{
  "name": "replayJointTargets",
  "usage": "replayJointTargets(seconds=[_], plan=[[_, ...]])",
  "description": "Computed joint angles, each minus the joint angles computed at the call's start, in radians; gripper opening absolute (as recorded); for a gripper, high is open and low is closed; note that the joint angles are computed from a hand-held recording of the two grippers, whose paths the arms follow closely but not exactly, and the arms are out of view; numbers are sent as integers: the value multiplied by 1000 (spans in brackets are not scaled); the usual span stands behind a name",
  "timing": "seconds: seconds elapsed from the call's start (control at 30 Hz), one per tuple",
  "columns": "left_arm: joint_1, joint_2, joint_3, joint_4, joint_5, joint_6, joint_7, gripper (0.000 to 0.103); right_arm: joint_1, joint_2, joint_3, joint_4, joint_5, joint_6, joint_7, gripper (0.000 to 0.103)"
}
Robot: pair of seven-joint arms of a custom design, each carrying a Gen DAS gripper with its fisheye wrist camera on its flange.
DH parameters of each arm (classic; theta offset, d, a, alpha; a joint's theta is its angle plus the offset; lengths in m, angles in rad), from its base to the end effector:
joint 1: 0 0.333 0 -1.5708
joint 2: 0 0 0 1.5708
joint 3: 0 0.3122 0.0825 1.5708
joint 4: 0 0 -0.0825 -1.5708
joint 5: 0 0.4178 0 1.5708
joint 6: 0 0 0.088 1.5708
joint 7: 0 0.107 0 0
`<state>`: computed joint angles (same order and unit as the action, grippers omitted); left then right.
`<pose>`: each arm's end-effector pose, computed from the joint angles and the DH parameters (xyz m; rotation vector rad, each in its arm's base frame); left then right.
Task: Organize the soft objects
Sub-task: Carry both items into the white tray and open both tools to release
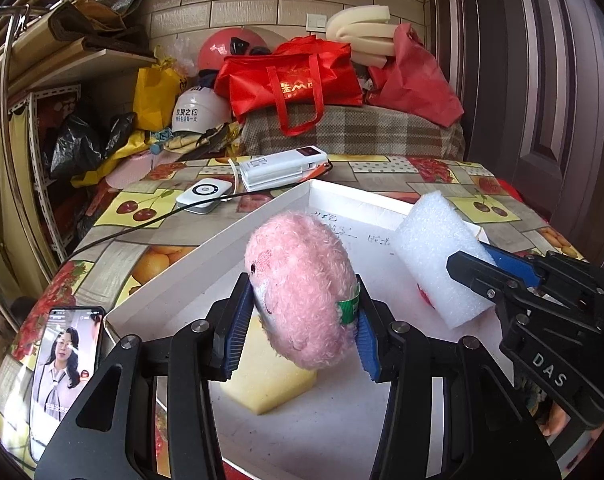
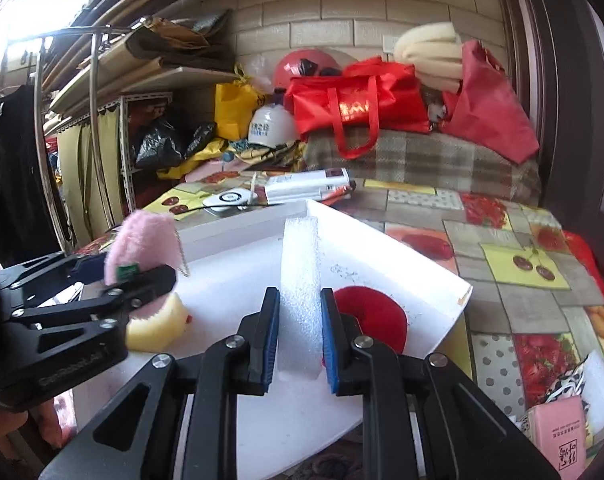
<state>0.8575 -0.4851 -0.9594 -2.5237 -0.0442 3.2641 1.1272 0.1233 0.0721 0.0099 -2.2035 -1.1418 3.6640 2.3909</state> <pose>0.5034 -0.0761 0.4760 -1.7026 1.3605 -0.8534 0.5281 0.1896 0.4401 -1.8445 0.8689 -0.6121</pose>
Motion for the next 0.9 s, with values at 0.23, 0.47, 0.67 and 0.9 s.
replayJointTargets(seconds=[0.23, 0.47, 0.67, 0.9], plan=[[7, -7, -4, -2, 5, 3, 2, 47, 21, -21, 5, -49, 126, 13, -177, 19], [17, -21, -15, 1, 7, 0, 3, 48, 7, -2, 3, -11, 50, 19, -83, 20], [57, -85, -45, -31, -55, 40, -55, 91, 22, -24, 3, -73, 208, 38, -214, 83], [60, -88, -46, -37, -92, 44, -49, 103, 20, -28, 1, -97, 280, 82, -249, 83]])
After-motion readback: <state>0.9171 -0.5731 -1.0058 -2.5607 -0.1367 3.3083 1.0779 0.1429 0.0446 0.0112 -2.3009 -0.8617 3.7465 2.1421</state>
